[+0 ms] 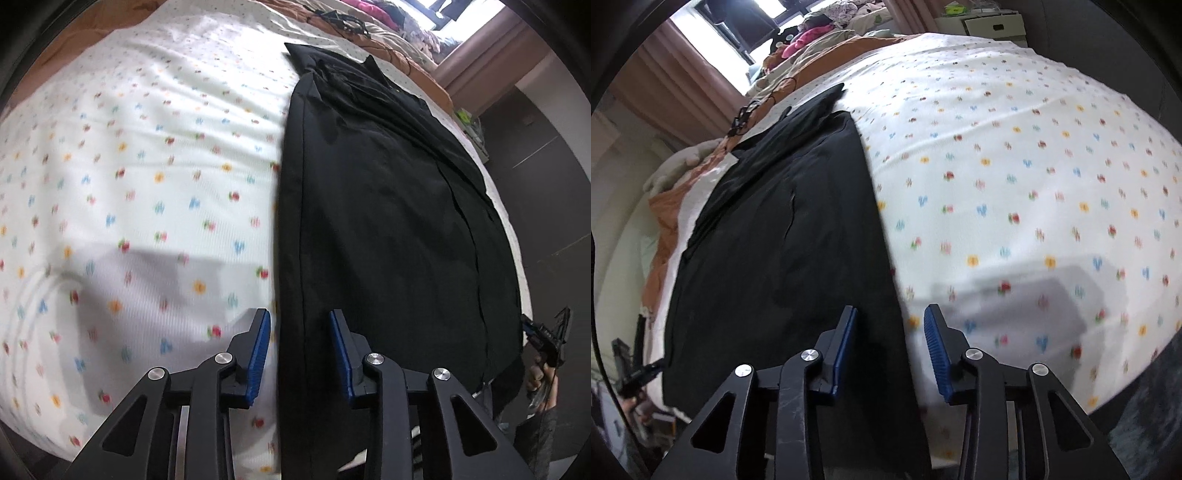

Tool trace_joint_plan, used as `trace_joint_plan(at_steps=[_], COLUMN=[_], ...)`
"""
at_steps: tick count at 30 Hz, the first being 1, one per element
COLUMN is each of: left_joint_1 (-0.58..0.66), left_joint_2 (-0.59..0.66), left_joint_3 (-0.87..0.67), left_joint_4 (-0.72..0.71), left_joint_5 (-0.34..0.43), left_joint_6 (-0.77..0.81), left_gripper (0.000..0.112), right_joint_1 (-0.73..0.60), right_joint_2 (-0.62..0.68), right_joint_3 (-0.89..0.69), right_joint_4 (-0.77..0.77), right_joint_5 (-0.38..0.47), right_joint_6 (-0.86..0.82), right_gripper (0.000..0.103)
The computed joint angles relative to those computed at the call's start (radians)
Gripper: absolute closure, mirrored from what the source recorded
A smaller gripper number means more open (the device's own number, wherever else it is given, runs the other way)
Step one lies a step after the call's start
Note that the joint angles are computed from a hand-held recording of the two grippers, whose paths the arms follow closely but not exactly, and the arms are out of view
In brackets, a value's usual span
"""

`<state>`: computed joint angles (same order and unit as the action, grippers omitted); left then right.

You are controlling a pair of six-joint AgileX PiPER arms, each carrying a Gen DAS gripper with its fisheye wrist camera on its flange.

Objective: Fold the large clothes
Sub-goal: 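Grasp the shirt hem end with the left gripper while the right gripper grasps beside it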

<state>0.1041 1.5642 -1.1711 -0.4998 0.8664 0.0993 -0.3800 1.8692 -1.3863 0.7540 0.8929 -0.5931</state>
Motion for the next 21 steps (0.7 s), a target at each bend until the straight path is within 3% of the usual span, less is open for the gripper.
trace_joint_plan(at_steps=[6,15,21], left_joint_1=[0.07,0.198,0.274], left_joint_2=[-0.078,-0.151,-0.161], left_joint_3=[0.122,0.249,0.305], left_joint_4=[-0.159,-0.349,-0.455], left_joint_5=[0.028,0.143,0.194], left_joint_6=[0.126,0.302,0.398], left_gripper=[0.078,0.078,0.078], right_joint_1=[-0.053,-0.145,-0.205], right_joint_2=[-0.036,-0.046,-0.012], right_joint_3=[0.115,0.252,0.289], right_joint_4=[0.164,0.4,0.518], right_joint_5=[0.045,0.117,0.223], right_joint_6=[-0.15,-0.326,-0.422], right_gripper=[0.068,0.069,0.069])
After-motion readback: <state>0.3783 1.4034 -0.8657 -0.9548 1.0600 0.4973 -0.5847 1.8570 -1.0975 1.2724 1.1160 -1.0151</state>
